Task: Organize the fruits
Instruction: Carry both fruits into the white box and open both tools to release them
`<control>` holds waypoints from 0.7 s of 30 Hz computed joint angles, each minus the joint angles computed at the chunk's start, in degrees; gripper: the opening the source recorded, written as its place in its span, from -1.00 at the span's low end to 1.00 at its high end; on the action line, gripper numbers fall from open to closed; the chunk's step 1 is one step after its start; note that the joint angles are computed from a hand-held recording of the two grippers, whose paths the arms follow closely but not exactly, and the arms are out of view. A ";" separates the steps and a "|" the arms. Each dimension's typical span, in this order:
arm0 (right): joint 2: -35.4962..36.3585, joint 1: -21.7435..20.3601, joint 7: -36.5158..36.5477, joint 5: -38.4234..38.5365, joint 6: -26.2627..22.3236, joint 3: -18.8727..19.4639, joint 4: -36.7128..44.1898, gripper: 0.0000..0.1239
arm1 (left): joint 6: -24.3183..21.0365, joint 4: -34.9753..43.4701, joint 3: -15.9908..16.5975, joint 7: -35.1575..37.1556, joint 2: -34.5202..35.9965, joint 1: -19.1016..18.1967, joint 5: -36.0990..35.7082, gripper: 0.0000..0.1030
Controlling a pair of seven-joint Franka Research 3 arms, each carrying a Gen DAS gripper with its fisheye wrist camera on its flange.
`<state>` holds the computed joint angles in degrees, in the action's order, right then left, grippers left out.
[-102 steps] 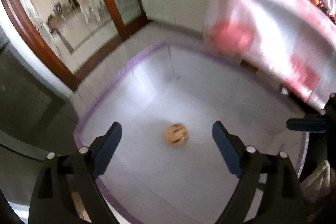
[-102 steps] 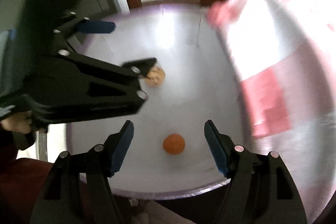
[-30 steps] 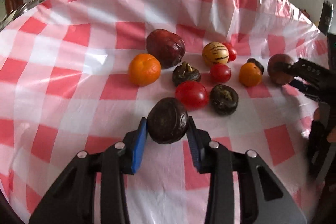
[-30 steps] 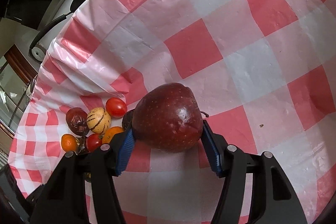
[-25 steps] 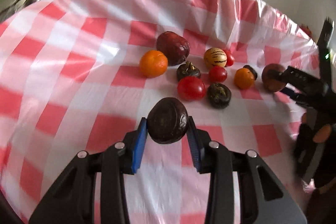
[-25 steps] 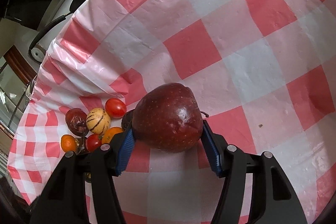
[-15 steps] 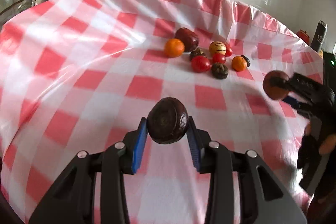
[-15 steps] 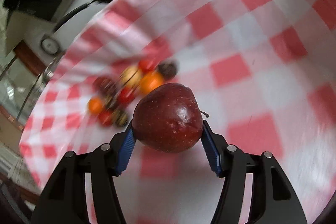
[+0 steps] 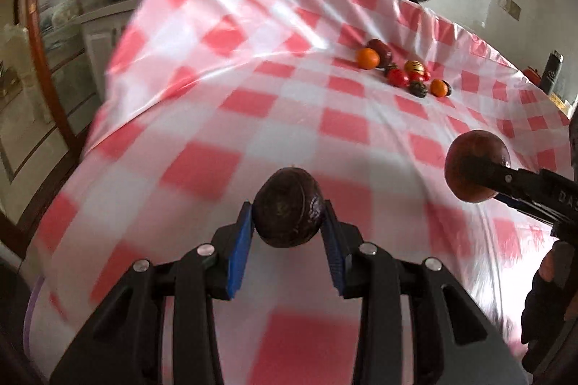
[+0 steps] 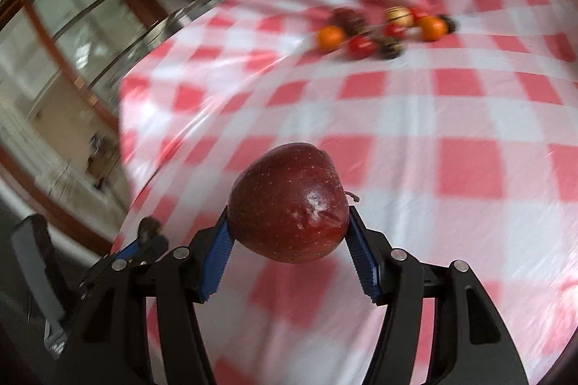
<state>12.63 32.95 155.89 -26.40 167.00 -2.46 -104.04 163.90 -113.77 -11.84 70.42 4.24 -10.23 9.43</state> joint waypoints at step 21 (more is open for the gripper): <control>14.82 9.71 -40.49 16.04 -13.09 9.68 22.05 -0.04 | 6.22 -32.31 10.21 1.10 -27.07 2.45 -6.29 -0.27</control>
